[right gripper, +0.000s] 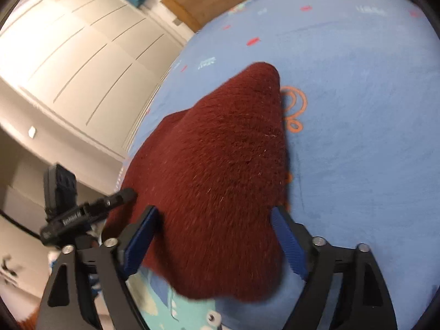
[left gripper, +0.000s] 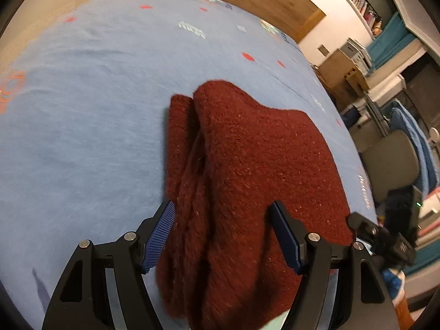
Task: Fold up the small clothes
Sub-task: 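Grasp the folded sweater bundle with both tools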
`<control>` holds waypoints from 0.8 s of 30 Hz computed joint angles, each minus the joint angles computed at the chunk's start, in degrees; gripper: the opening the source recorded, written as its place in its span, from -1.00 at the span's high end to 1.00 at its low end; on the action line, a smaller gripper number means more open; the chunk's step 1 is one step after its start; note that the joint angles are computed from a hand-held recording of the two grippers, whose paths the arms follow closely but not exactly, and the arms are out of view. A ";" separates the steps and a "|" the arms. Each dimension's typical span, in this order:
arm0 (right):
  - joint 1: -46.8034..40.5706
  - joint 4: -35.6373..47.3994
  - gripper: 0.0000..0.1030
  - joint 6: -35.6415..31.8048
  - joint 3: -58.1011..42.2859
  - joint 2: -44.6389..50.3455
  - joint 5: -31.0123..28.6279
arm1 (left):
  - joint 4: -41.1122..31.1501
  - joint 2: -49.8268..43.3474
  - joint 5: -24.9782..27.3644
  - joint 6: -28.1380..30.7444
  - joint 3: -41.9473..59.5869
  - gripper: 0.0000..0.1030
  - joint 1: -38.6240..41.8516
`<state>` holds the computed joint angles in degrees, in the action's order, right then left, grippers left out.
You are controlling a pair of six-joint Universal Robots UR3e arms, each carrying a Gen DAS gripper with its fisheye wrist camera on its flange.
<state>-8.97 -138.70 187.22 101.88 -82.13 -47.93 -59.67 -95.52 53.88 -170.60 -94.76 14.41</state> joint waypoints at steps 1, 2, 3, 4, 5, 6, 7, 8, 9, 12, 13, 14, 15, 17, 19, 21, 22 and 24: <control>-0.23 -0.70 -0.76 0.71 -0.28 1.42 0.82 | -1.52 -1.27 -1.75 1.62 0.68 -0.28 0.71; -0.32 -0.61 -0.79 1.10 -0.72 2.21 1.44 | -2.57 -2.22 -2.85 2.75 1.18 -0.28 1.18; -0.69 -0.49 -0.80 1.24 -0.76 2.93 2.31 | -3.86 -3.16 -3.79 3.77 1.97 -0.29 1.59; -1.02 -0.38 -0.82 1.27 -0.76 3.70 3.17 | -5.11 -4.25 -4.81 4.95 2.68 -0.31 2.06; -1.24 -0.12 -0.85 1.21 -0.84 4.62 4.17 | -5.72 -5.36 -5.52 5.86 3.07 -0.40 2.53; -1.39 0.11 -0.88 1.21 -0.87 5.31 5.03 | -6.44 -6.33 -6.04 6.41 3.51 -0.47 2.98; -1.48 -0.12 -0.89 1.53 -0.72 6.28 6.24 | -7.76 -6.75 -6.88 6.96 4.00 -0.48 3.43; -1.55 -0.26 -0.89 1.73 -0.69 7.06 7.27 | -9.04 -7.50 -8.38 7.97 3.86 -0.50 4.34; -1.54 -0.80 -0.89 2.02 -0.43 7.83 8.41 | -10.02 -7.71 -9.59 8.88 3.60 -0.51 5.15; -1.12 -2.66 -0.89 2.12 -0.43 9.20 9.48 | -12.80 -7.89 -15.10 13.21 1.22 -0.38 8.33; -0.89 -2.93 -0.89 2.02 -0.84 9.75 9.71 | -13.91 -7.72 -16.18 14.33 0.92 -0.34 9.16; -0.58 -2.62 -0.89 1.51 -1.49 10.18 9.77 | -14.18 -7.41 -17.89 15.37 -0.50 -0.26 10.25; -0.10 -2.54 -0.86 1.24 -2.76 11.31 9.62 | -15.55 -7.16 -19.16 16.74 -1.20 -0.16 11.41; 0.59 -1.61 -0.75 0.33 -3.65 11.51 9.43 | -18.22 -6.86 -23.44 18.31 -3.41 -0.06 14.01; 1.43 -1.79 -0.60 1.20 -6.37 13.59 9.29 | -20.09 -6.21 -25.90 19.53 -4.85 0.00 15.68; 1.22 -2.05 -0.40 0.78 -5.95 12.98 9.49 | -22.56 -5.35 -27.93 20.76 -4.97 0.06 16.61; 1.02 -1.63 -0.37 -0.09 -5.70 12.46 9.48 | -24.39 -4.65 -29.33 21.92 -5.22 0.07 17.16; 0.65 0.21 -0.28 -1.87 -6.57 11.32 9.55 | -28.60 -4.46 -31.28 23.93 -2.80 0.08 17.61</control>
